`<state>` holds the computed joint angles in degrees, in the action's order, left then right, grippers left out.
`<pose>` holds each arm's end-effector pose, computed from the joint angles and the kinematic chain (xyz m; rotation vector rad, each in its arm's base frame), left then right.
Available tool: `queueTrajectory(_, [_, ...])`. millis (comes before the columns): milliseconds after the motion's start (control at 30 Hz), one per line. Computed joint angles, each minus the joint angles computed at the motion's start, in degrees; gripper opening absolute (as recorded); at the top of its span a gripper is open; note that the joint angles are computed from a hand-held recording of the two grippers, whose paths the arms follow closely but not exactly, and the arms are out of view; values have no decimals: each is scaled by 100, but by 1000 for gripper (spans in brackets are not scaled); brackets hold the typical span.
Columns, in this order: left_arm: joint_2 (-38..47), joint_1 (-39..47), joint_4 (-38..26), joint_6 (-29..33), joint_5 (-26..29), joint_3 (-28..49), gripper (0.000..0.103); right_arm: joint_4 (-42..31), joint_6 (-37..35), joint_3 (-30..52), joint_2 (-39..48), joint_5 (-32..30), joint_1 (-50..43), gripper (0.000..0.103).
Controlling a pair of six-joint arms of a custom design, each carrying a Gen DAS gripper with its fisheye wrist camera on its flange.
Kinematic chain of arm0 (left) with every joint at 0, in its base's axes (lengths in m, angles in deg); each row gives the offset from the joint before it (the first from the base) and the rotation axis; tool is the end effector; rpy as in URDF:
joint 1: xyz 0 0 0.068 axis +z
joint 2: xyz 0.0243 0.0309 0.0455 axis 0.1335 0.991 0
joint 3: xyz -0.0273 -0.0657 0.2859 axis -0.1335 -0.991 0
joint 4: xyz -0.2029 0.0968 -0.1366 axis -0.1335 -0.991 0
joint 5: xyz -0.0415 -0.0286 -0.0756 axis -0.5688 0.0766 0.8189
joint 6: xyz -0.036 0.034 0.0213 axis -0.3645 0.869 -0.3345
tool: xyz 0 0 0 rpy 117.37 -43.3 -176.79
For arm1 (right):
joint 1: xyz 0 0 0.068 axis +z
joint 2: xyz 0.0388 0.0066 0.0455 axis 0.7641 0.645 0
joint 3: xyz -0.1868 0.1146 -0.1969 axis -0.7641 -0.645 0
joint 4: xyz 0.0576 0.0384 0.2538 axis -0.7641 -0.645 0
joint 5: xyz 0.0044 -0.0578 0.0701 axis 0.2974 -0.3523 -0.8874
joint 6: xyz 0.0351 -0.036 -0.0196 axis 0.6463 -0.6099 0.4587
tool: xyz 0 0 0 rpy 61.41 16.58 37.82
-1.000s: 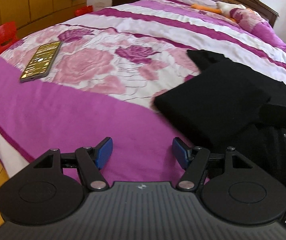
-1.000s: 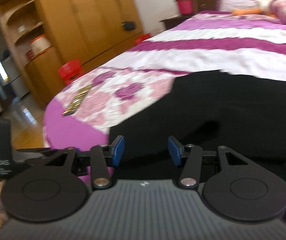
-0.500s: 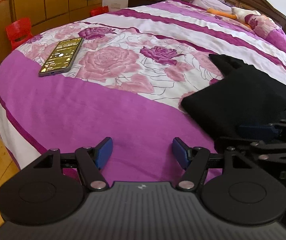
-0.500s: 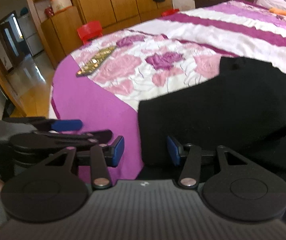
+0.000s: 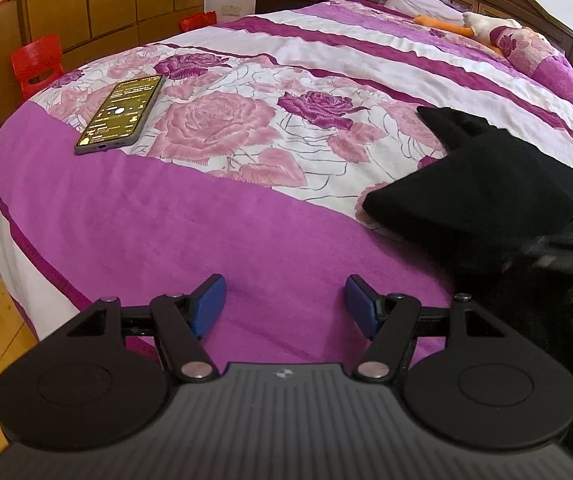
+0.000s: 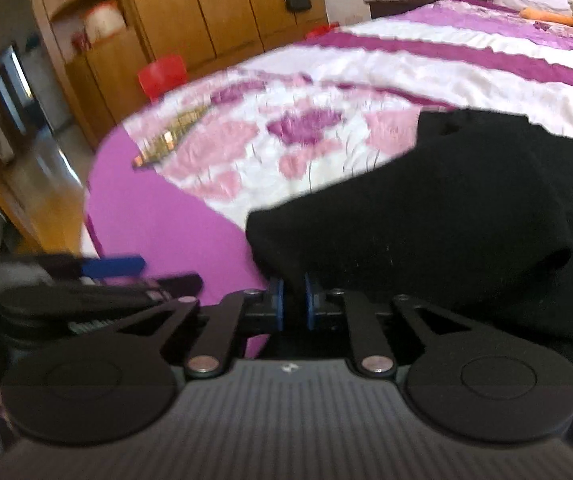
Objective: Fold small clothes
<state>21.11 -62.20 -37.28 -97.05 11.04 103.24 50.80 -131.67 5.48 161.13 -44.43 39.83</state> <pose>0.0898 -0.1740 0.0579 -0.7507 2.2574 0.2059 0.2725 -0.0203 0.0382 -1.0650 2.1205 0.7781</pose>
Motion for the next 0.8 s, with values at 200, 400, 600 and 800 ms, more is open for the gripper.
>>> queueTrajectory(200, [-84,26,-166,225,-159,210,71,-1076,-363,391,-396,-897,-574,12])
queueTrajectory(400, [-191,132,-49,885,-543,491,71,-1747,151,1196,-366,-1582,-1192,12])
queueTrajectory(600, [-213,528,447,2047,-818,848,71,-842,1723,1688,-125,-1800,-1811,12])
queueTrajectory(800, [-99,1016,1687,3615,-768,1076,71,295,3086,2219,557,-1437,-2237,12])
